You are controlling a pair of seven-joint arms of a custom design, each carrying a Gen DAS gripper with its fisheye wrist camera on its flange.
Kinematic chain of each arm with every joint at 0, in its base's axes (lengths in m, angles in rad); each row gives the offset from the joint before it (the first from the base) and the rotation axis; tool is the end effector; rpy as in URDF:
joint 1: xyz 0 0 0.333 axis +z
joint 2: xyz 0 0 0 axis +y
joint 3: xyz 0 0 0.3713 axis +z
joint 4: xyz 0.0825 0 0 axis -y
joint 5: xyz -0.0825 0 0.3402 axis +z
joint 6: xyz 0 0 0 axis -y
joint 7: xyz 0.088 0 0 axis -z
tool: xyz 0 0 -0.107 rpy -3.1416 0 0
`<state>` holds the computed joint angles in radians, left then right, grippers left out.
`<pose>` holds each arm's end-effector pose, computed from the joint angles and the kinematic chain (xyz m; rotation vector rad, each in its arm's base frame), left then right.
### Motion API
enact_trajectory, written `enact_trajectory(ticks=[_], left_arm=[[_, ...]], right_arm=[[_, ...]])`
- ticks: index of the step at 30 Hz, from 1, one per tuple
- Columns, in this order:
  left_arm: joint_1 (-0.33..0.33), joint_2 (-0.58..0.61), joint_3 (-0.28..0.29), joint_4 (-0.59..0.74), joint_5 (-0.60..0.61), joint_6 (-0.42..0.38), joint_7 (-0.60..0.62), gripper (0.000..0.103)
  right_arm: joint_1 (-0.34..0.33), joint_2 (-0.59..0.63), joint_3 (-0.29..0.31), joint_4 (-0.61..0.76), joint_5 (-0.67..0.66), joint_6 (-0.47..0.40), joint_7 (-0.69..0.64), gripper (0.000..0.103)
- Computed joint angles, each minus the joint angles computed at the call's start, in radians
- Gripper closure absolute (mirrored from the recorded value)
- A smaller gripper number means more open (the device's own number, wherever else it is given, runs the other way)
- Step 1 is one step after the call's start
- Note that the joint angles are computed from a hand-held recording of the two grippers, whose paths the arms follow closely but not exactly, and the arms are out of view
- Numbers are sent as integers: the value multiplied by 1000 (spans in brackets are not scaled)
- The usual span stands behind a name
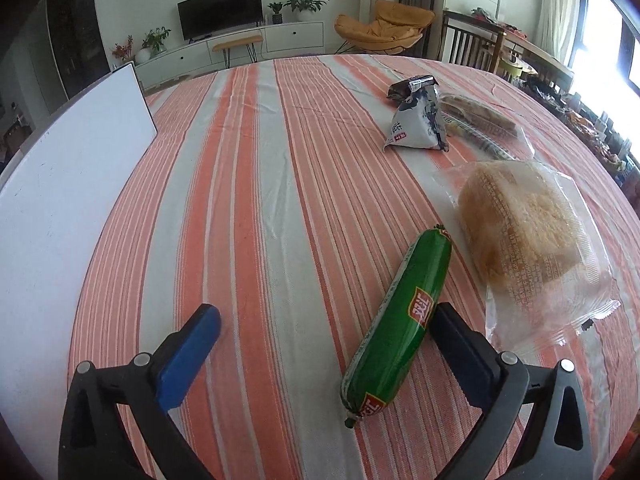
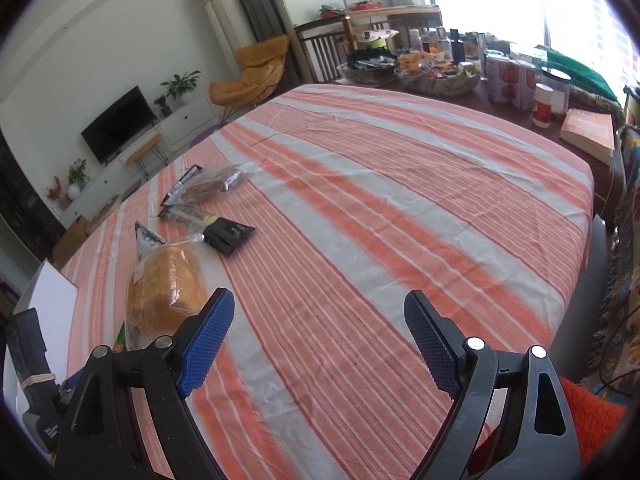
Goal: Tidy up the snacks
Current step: 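Move the left gripper toward the large green sausage with red label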
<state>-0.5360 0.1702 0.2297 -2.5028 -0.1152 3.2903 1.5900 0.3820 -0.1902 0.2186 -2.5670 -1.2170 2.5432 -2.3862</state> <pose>0.4834 -0.1442 0.3847 -1.6705 2.0889 -0.6753 0.3263 0.2404 0.4259 -1.0200 2.2607 -0.6901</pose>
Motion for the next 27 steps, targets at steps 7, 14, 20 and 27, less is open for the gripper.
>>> enact_trajectory(ticks=[7,14,20,27], left_arm=[[-8,11,12,22,20,-11,-28,0],[-7,11,15,21,40,-11,-45,0],[-6,11,16,21,49,-11,-52,0],[-6,11,17,21,54,-11,-56,0]], right_arm=[[-13,18,-22,-8,82,48,-67,14],[-40,14,-24,-31,108,89,-59,14],[-62,10,-23,-44,84,125,-14,14],[-72,-10,-14,-58,70,124,21,14]])
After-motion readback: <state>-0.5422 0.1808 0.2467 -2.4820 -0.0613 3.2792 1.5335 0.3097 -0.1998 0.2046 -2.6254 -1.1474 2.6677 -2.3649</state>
